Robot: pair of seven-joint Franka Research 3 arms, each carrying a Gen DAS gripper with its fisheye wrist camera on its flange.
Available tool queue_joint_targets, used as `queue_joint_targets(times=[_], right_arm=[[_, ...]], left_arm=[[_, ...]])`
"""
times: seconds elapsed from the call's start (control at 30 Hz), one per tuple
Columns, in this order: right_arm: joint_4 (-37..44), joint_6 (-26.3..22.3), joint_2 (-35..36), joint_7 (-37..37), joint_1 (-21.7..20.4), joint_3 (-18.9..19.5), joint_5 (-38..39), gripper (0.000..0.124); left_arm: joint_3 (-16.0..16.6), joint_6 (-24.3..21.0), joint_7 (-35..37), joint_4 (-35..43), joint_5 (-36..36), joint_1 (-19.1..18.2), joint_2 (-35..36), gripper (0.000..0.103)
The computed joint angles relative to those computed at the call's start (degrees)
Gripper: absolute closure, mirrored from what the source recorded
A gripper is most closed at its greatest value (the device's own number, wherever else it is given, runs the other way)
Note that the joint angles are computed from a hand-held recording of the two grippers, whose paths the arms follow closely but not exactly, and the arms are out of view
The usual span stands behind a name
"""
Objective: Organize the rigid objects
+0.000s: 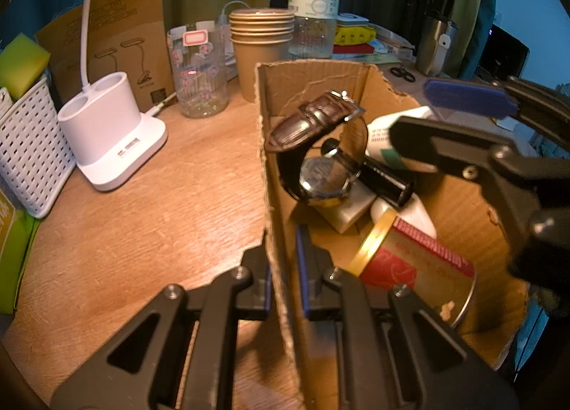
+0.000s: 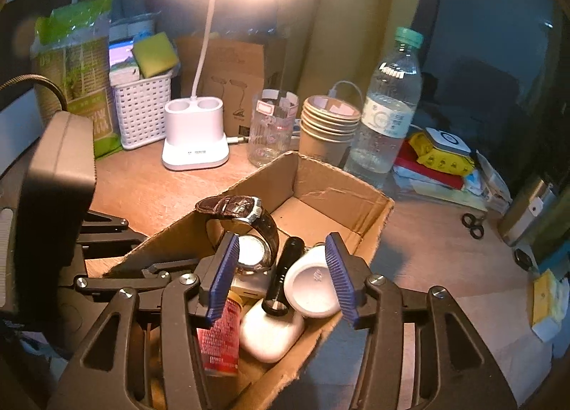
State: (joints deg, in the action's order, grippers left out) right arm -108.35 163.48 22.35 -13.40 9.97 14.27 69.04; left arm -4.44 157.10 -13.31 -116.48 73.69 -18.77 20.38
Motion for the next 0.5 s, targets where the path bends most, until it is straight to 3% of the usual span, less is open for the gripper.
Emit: queue_joint_targets(times=[0.5], right_arm=[[-2.8, 1.3, -2.5, -3.5, -0.9, -2.4, 11.8, 0.069]], left_arm=[[0.1, 0.1, 0.0, -0.1, 0.1, 0.1, 0.0, 0.091]])
